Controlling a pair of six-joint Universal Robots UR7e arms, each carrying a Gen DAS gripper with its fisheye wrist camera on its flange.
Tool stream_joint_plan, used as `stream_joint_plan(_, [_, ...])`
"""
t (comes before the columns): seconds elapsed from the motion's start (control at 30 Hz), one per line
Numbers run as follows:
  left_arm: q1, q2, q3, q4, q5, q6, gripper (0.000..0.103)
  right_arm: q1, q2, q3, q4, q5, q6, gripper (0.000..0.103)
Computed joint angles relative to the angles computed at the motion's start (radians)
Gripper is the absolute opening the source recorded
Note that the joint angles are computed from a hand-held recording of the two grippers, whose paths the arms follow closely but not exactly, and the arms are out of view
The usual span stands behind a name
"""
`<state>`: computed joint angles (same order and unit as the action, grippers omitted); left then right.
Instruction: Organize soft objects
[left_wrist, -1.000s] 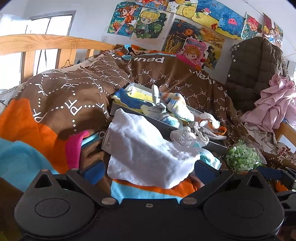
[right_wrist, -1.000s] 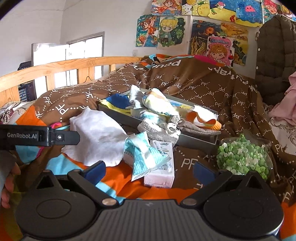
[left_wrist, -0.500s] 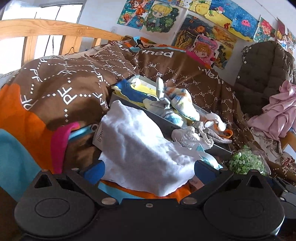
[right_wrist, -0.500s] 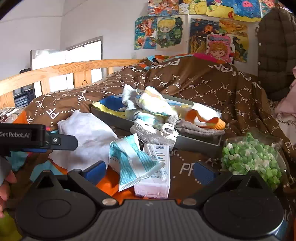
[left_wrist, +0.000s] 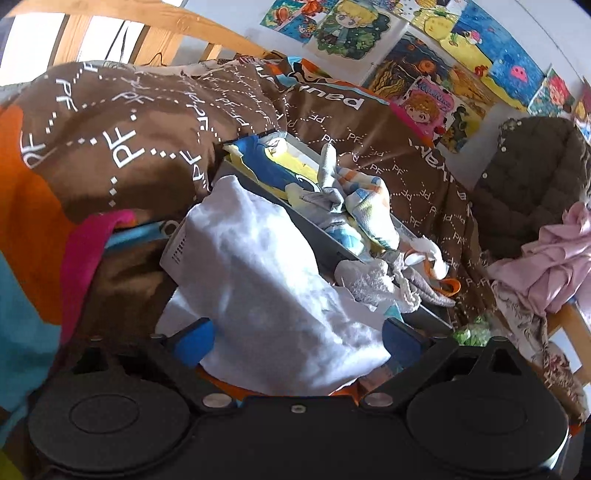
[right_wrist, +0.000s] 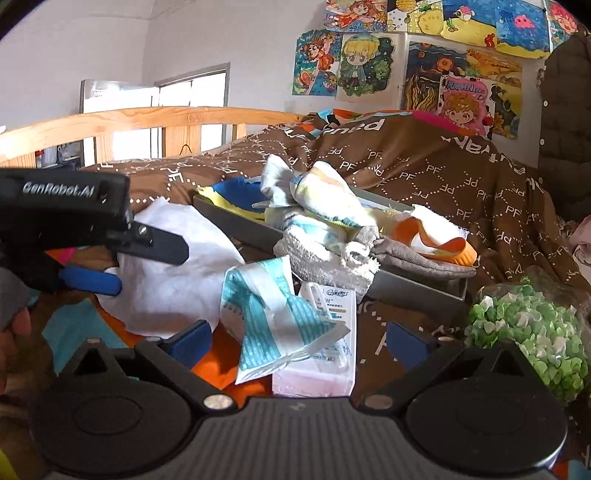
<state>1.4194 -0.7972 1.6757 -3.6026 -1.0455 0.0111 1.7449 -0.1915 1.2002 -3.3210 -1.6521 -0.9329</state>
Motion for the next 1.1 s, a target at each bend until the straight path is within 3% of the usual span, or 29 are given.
stream_joint_plan(0.43, [-0.004, 0.045, -0.03, -0.071, 0.058, 0.03, 0.082, -0.001, 0.016, -0.016, 0.01, 0.007, -0.02, 0.103])
stream_joint_plan(0.7, [-0.007, 0.049, -0.019, -0.112, 0.075, 0.013, 0.071, -0.001, 0.019, -0.024, 0.001, -0.006, 0.012, 0.102])
stream_joint_plan(0.93, [-0.022, 0.051, -0.009, -0.118, 0.092, 0.011, 0.061, -0.002, 0.006, -0.019, 0.036, 0.006, 0.036, 0.088])
stream_joint_plan(1.1, [-0.022, 0.049, 0.0, -0.124, 0.085, 0.021, 0.056, -0.002, 0.005, -0.017, 0.031, 0.008, 0.042, 0.084])
